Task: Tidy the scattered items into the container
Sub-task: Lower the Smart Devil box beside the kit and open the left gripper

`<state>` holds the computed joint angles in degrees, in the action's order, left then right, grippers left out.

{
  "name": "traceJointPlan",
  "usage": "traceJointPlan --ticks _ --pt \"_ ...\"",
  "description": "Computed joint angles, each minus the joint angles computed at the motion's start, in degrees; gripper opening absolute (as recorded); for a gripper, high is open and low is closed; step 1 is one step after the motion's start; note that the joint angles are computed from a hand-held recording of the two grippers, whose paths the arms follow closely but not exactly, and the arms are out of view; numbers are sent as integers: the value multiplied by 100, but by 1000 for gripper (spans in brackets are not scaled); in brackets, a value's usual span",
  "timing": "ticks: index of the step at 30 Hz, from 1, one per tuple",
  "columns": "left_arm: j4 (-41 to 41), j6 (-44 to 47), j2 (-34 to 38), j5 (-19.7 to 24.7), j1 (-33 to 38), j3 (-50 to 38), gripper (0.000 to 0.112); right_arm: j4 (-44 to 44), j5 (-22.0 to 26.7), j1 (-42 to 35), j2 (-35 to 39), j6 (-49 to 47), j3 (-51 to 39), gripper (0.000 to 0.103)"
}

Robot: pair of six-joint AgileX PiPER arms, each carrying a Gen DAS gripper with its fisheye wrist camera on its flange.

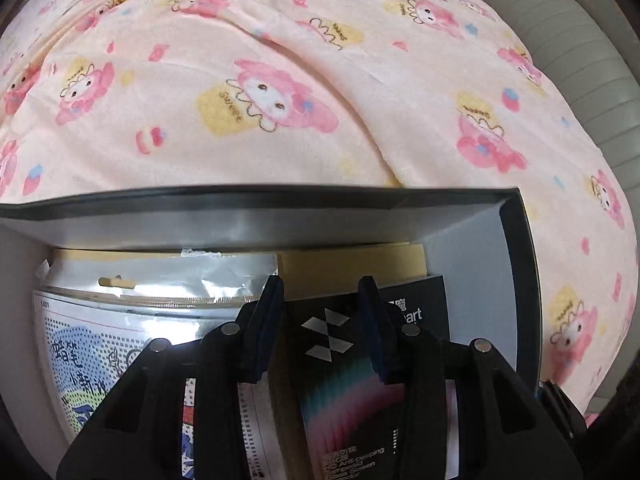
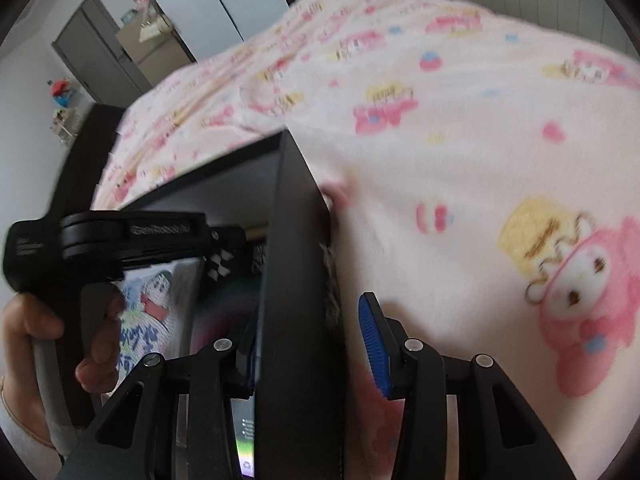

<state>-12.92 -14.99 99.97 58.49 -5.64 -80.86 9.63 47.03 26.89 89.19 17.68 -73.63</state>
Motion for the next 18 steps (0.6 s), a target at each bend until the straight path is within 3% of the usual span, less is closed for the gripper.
traceJointPlan --ticks 3,7,9,12,14,18 --pt "-281 315 -102 161 33 124 38 303 130 -104 82 -171 -6 39" --pt "-559 618 -820 -49 140 703 34 346 26 -121 -146 -105 196 39" --pt "-598 707 -1508 -210 42 1101 34 -38 11 43 -410 249 312 39" --pt "-548 744 -2484 -166 -176 1481 37 -1397 163 685 -910 1307 336 39" --pt "-229 531 -3062 -60 -419 1618 42 -1901 196 1093 -1317 1611 402 39" --pt "1545 -1156 -3892 196 -1805 1552 56 -2873 701 2070 -2081 3063 536 43"
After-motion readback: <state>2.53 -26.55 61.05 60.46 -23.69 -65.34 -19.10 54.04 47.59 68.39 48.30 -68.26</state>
